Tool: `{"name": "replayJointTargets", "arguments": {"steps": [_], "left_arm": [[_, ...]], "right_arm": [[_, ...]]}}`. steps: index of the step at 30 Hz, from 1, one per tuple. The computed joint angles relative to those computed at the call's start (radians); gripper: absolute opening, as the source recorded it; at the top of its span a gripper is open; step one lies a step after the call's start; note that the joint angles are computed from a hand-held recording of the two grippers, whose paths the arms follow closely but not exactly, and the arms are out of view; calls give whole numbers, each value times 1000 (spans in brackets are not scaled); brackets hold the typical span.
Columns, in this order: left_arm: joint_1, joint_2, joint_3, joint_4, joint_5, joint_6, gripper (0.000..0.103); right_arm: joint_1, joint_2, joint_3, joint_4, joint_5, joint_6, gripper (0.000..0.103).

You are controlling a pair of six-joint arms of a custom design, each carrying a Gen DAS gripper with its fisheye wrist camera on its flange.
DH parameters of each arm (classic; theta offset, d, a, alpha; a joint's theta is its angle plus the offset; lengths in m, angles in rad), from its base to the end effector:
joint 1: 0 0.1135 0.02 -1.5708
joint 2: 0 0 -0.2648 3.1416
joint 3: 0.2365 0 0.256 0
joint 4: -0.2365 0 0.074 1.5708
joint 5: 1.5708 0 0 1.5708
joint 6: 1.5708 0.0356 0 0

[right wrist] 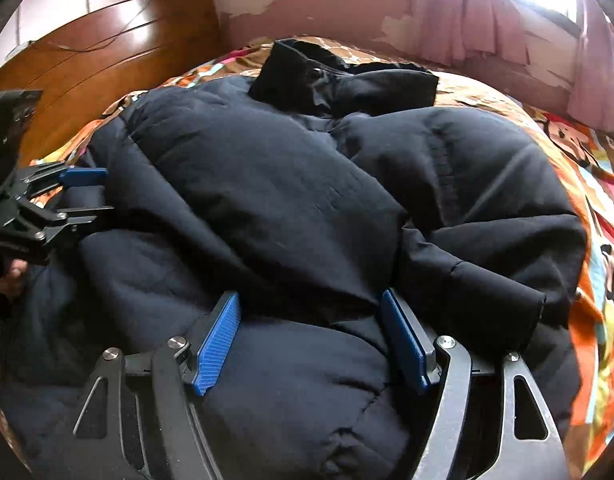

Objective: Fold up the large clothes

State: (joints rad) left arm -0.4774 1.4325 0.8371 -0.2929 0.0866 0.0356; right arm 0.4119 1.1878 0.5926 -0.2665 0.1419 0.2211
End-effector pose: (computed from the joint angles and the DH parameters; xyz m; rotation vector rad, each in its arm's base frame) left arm 0.2581 -0.1370 0.2009 0.6655 2.3870 -0.2976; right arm 0.2145 0.0882 0.1863 -0.1674 2.4184 0.1155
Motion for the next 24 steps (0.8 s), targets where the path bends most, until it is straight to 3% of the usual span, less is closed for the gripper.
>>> {"name": "replayJointTargets", "arguments": {"steps": [8, 16, 19, 24], "left_arm": [[-59, 48, -54, 127, -109, -17, 92], [-28, -26, -74, 97, -60, -32, 93], [-15, -120, -94, 28, -52, -88, 94], [-26, -343, -100, -161, -56, -174, 94]], "right_arm": [[9, 51, -72, 149, 21, -33, 69], [33, -43, -115, 147, 48, -17, 70], [77, -148, -100, -3, 98, 59, 70], [286, -400, -29, -341, 273, 268, 76]]}}
